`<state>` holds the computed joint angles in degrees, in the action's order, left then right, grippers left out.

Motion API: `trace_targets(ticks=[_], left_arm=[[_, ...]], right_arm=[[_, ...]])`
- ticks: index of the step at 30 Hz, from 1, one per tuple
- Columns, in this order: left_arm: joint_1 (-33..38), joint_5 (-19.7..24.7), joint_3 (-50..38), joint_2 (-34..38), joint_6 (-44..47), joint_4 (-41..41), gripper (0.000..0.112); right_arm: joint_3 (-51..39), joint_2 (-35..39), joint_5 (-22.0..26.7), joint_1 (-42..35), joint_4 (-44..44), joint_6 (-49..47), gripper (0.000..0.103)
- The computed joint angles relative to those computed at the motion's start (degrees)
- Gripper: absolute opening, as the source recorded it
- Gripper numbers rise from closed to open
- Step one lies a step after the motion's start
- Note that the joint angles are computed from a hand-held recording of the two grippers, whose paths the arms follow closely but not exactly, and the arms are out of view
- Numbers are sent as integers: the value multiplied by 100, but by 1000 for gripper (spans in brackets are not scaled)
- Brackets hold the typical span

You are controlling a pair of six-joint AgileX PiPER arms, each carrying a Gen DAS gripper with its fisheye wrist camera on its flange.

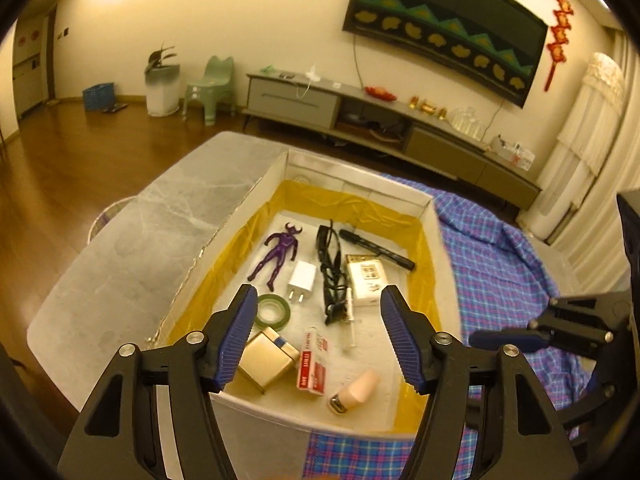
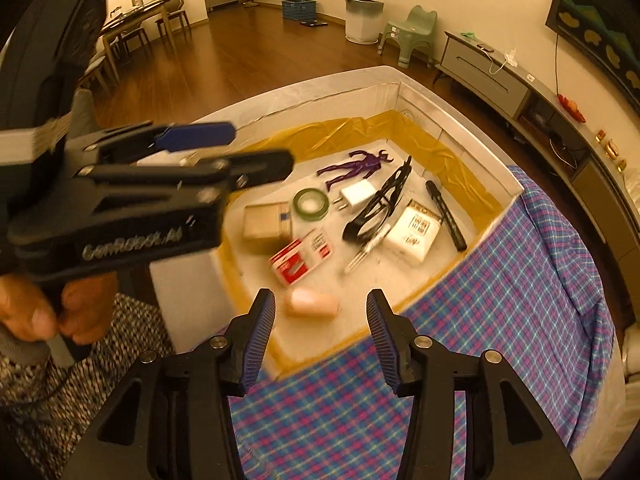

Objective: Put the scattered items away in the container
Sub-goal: 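Lower and release the tape roll from the left tool while the right tool drops the charger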

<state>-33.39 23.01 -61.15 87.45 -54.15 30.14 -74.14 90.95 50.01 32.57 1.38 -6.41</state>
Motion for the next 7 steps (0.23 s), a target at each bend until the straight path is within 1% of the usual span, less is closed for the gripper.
trace_targets(ticks=[2,5,7], left_arm=[[-158,171,31,-95,-351,355,67],[-351,384,85,-171,-641,724,67],[-427,439,104,-204,-619,706,67]], right_arm=[[151,-140,-2,109,-70,91,50],[350,-328,25,326,-279,335,50],[429,-393,37,436,-383,477,50]])
